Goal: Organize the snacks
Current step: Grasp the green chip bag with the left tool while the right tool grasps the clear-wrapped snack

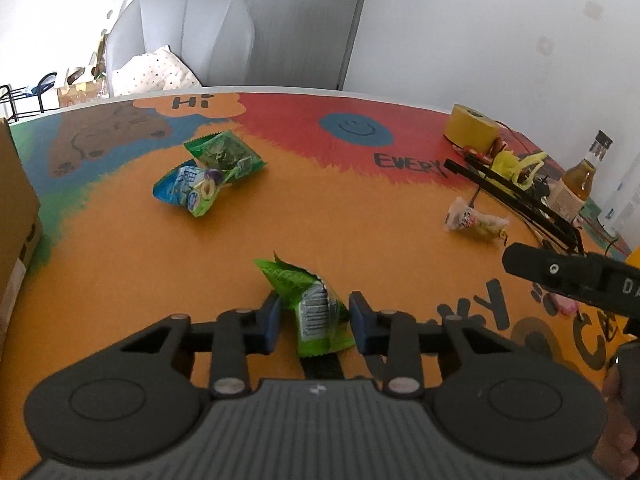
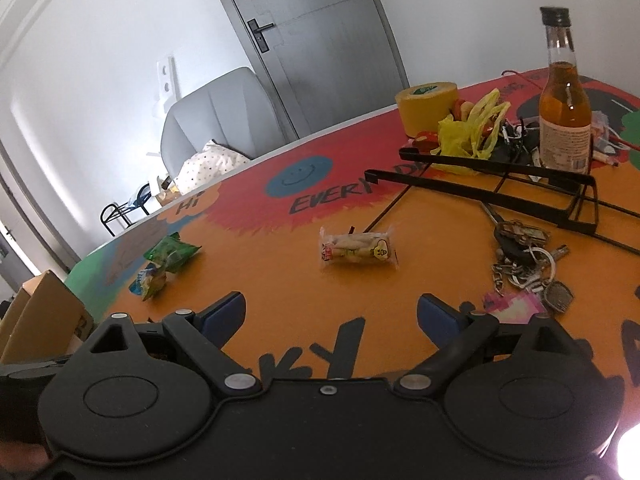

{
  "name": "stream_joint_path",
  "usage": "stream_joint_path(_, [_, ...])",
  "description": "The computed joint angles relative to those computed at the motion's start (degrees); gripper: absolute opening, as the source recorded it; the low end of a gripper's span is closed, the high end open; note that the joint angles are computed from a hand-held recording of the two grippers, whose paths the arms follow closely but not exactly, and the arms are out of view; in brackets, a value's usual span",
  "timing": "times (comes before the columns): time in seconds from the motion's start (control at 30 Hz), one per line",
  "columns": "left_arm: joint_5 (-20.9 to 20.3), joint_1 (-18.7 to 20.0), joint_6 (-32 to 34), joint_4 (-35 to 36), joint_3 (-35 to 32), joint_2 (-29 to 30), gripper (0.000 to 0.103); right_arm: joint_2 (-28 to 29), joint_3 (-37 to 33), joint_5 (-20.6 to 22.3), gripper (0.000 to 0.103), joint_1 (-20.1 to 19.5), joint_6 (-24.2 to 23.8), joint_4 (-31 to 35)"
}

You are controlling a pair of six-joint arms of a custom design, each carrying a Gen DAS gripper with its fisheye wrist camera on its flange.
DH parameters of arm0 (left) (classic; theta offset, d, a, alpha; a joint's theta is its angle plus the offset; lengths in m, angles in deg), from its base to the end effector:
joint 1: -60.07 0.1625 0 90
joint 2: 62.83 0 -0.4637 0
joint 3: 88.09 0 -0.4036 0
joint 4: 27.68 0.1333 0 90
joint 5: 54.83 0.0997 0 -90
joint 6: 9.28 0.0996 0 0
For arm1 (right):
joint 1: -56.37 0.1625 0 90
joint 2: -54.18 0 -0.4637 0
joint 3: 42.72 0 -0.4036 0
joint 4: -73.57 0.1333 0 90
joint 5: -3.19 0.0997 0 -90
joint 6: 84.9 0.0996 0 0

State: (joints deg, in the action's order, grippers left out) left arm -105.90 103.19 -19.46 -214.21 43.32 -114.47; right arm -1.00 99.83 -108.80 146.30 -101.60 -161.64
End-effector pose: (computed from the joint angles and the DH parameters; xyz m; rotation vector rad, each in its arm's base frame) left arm -0.2145 -0.4692 0.0835 0.6832 2.4856 -0.7677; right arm 0.0955 -0.4147 0.1752 0.0906 -2.3703 1.2223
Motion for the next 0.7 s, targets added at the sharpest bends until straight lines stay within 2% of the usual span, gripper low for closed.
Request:
stream_joint_path(0.17, [2.2, 0.3, 0.7, -1.2, -0.8, 0.6, 0.032, -0.1, -1.6, 1.2, 0.094, -1.0, -0.1, 1.8])
stream_joint_path(0.43, [3.6, 0.9, 3.4, -2.5, -2.8, 0.8, 0.032, 0.6, -4.9, -0.2, 0.094, -1.0, -0.6, 3.7])
stream_joint_path(0.5, [3.7, 1.2, 3.8, -2.7, -3.2, 0.9, 0.032, 1.3, -5.9, -1.3, 0.094, -0.7, -0.6, 3.8])
stream_joint_path(0.7, [4.6, 2.2, 4.6, -3.2, -4.1, 0.4, 0.032, 5.5, -10.5, -8.6, 0.094, 1.5, -2.3, 1.4])
